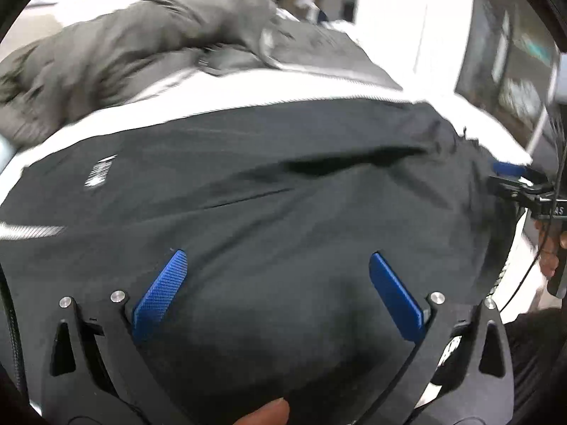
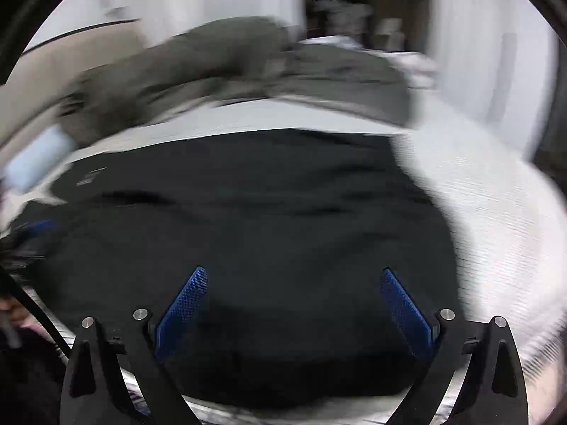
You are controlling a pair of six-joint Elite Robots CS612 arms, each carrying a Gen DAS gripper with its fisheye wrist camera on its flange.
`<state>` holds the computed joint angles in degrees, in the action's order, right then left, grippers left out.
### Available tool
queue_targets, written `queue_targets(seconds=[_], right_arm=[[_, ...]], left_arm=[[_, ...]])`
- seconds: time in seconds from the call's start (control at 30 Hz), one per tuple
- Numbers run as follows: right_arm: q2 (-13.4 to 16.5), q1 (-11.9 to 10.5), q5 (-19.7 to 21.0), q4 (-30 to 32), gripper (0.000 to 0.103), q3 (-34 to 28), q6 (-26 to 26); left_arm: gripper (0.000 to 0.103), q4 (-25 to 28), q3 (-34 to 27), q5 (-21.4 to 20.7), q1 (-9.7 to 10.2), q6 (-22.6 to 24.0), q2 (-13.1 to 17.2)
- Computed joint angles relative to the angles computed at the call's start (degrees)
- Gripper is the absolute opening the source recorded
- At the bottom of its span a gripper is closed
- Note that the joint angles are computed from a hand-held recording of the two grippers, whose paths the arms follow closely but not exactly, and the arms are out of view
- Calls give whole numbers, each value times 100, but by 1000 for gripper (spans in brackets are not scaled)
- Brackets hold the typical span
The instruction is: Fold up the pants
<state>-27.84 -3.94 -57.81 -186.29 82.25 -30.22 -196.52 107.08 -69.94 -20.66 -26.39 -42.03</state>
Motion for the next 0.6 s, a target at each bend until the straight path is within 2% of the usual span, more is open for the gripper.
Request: queue_targets(seconds=[0.07,0.13,0.17,0.27,0.33,0.37,0.43,0.5,0.53,0.6], right_arm=[[59,179,-59,608,98,-192,-408],[166,324,-477,806,82,-359,-790],[245,365,-742,733,81,-474,-881],[350,225,-1113,426,81,-625,-433],[428,76,-1527,192,81,-771,91],[467,9,-1658,104,81,-824,329],[397,-50,-1460,82,81,-699,534],[330,0,-1617,-255,81,-525,489],[267,16,-1457,-341,81,-405,474],[144,21,-796,-422,85,-130,446]], left_arm=[[102,726,-340,-316,29,103,65],[102,1004,-466,-364,76,121,101],[102,974,-454,-401,131,120,104],[102,810,-235,-301,247,32,29],[102,789,-95,75,320,-215,-12],[102,757,15,250,357,-506,-53],[102,614,101,240,422,-789,-80],[102,465,161,261,386,-853,-124],[102,348,167,231,345,-795,-124],[102,-93,162,39,213,-629,-89]])
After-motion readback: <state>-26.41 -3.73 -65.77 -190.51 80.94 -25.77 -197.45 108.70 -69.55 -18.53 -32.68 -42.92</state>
